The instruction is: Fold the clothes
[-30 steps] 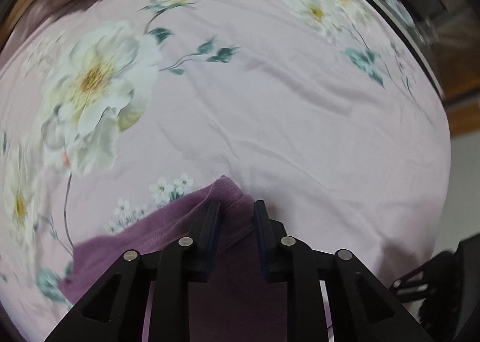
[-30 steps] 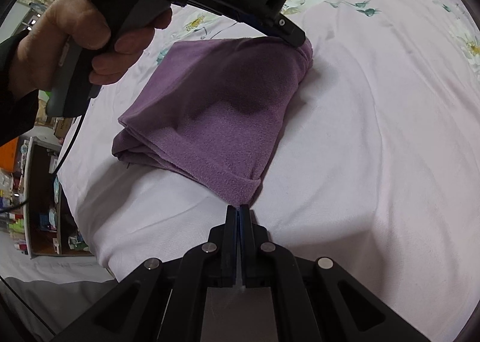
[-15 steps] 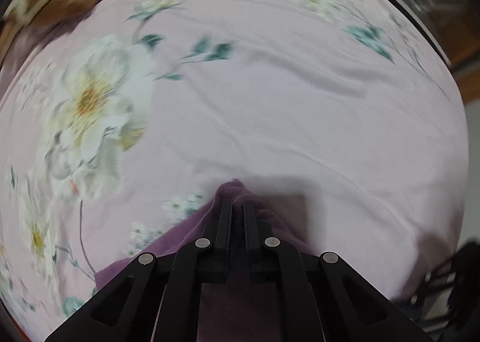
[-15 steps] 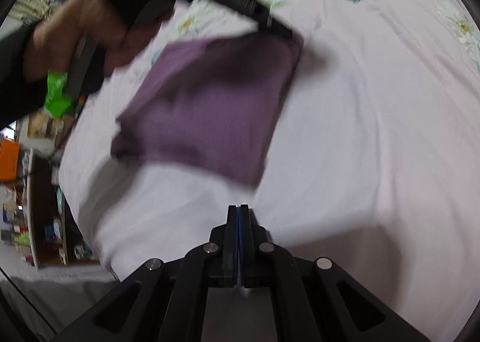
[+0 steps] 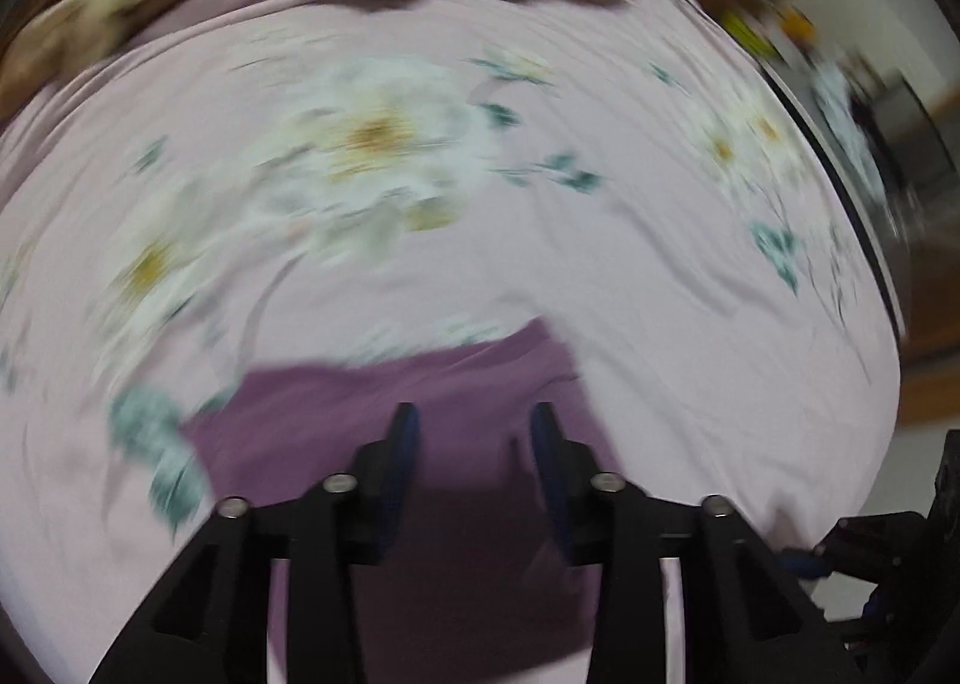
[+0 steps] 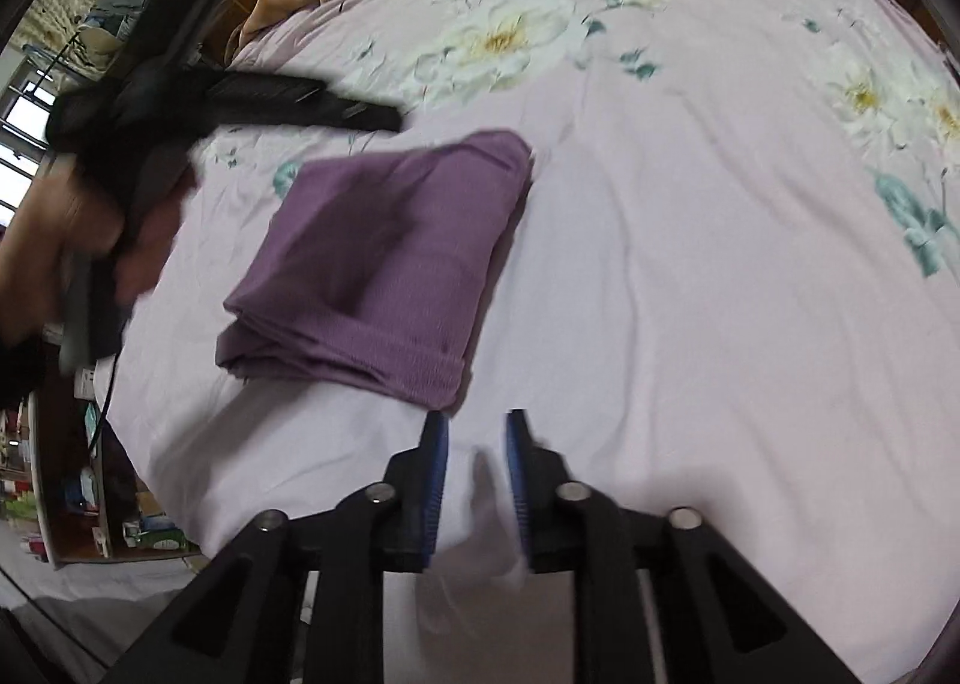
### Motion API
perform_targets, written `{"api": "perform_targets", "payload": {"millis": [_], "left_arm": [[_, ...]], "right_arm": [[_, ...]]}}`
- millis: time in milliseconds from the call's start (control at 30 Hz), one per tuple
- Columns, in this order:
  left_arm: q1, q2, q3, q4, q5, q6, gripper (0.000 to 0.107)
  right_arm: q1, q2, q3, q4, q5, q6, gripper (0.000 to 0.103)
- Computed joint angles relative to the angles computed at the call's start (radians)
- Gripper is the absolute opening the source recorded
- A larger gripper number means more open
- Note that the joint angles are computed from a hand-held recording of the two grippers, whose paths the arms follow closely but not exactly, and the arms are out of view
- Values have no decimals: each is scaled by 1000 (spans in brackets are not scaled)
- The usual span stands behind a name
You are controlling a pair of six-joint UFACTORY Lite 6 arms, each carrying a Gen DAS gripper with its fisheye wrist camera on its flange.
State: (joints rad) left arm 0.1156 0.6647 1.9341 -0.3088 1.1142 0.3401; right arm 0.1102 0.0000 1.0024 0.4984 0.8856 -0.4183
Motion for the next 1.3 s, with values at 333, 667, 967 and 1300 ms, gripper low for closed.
{"api": "perform_targets", "payload": {"millis": [333, 667, 967, 1300], "left_arm": [[248, -264, -440, 103, -91, -126, 51], [361, -277, -514, 23, -89, -61, 65], [314, -168, -466, 0, -138, 8, 75], [317, -41, -402, -44, -134, 78, 81]], "right_arm": [[66, 166, 180, -10, 26, 76, 24], [89, 350, 373, 1, 85, 59, 27], [35, 490, 413, 144, 55, 40, 32], [5, 599, 428, 258, 32, 25, 48]]}}
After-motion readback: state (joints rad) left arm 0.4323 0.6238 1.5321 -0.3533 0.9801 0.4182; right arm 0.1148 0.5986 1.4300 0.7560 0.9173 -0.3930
